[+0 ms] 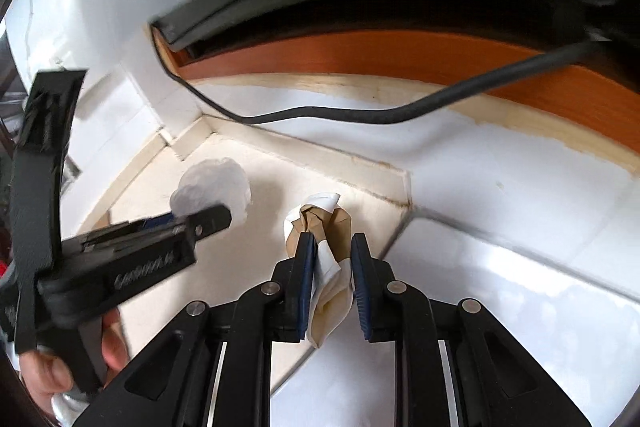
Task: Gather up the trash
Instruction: 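Lift the plastic bag and brown paper and carry both down over the bin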
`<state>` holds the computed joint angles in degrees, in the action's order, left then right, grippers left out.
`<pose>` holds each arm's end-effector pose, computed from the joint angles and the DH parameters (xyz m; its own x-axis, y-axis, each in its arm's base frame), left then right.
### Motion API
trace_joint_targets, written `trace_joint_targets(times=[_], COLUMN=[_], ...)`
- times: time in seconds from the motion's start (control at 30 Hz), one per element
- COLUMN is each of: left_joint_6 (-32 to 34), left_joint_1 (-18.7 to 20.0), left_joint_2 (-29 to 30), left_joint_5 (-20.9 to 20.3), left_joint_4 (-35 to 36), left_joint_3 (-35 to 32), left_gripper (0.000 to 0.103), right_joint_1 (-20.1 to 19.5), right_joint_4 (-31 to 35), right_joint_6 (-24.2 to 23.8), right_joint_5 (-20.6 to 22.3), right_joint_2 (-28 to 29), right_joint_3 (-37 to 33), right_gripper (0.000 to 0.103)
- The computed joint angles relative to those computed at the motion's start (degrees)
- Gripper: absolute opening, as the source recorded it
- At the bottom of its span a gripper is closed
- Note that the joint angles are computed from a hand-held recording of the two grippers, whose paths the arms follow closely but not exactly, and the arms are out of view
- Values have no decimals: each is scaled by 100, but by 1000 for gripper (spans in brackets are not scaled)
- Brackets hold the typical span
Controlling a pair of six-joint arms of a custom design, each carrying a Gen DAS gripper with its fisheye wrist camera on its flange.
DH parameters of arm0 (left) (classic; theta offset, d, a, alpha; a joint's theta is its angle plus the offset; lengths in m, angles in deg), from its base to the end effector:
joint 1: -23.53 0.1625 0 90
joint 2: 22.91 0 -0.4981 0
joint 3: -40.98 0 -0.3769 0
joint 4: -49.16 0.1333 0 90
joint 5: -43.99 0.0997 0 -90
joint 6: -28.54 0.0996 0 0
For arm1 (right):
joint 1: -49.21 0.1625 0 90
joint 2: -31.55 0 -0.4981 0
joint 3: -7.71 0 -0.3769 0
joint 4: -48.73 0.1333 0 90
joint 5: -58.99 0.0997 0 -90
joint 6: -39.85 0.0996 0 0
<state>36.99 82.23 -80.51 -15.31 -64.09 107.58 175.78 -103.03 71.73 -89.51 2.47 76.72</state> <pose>-0.2359 -0.7424 0.4656 -0.7173 0.4573 -0.5256 0.6156 0.7693 -0.1708 0.5371 -0.6428 0.1514 -0.8088 0.3456 0.4757 -0.1483 0.6630 -0.7338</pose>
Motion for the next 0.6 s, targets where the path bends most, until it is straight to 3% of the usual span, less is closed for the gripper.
trace_joint_targets(times=[0.33, 0.6], left_joint_6=[-677, -1259], left_joint_1=[-724, -1412], left_joint_2=[-1717, -3116], left_joint_5=[84, -174], left_joint_4=[1109, 2025], left_joint_3=[1160, 1792], left_gripper=[32, 32], right_joint_1=[898, 1660], right_joint_4=[945, 1492], right_joint_6=[929, 1611], right_joint_5=[134, 479], right_joint_2=[-324, -464], right_joint_3=[307, 737], right_gripper=[18, 18])
